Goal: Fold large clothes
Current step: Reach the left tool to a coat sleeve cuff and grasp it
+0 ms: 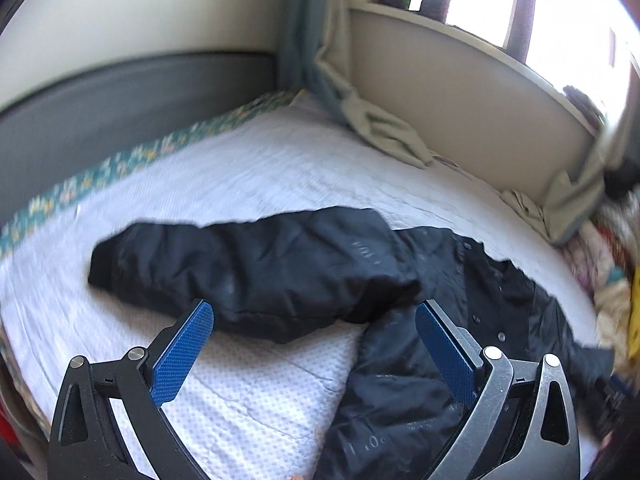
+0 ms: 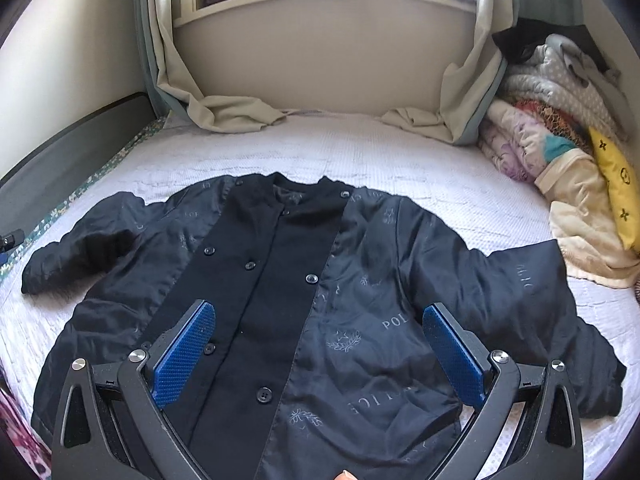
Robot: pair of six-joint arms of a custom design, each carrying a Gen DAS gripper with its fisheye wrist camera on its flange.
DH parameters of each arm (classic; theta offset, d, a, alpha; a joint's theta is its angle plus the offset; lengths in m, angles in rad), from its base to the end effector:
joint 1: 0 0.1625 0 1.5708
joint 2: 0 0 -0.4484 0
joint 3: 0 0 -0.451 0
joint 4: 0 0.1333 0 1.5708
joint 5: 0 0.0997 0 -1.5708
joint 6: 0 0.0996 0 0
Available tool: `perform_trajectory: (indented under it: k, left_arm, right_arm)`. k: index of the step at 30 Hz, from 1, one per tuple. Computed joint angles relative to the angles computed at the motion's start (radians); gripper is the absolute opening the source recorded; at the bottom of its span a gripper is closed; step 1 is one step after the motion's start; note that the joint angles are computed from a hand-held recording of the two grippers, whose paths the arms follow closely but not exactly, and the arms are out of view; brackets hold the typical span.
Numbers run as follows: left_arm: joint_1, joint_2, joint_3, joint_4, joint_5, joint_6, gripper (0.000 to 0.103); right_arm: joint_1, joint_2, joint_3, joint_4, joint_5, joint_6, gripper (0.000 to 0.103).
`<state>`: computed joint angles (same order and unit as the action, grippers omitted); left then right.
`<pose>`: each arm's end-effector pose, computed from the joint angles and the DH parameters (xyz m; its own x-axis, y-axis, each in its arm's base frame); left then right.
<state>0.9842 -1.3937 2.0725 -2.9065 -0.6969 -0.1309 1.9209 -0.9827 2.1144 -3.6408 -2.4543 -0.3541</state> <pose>-0.1287 -0.5725 0.3310 -0.8442 -0.1205 -0.5223 0.3310 0.6493 -0.6847 0.2417 -0.4977 0.1704 -0.6892 0.1526 0.7083 -0.4710 0.6485 -0.5981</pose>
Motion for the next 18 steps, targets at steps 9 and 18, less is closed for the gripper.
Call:
perform_trajectory:
  k: [9,18]
  left_arm:
    - [0.124,-0.028,-0.100,0.190,-0.161,-0.271,0.102]
    - [0.296,-0.009,-0.198,0.321,-0.476,-0.562,0.100]
  right_arm:
    - [-0.012,-0.004,-0.004,0.083,0.029,0.046,0.103]
    - [-0.011,-0.018,0.011,0.100,0.028,0.061,0.103]
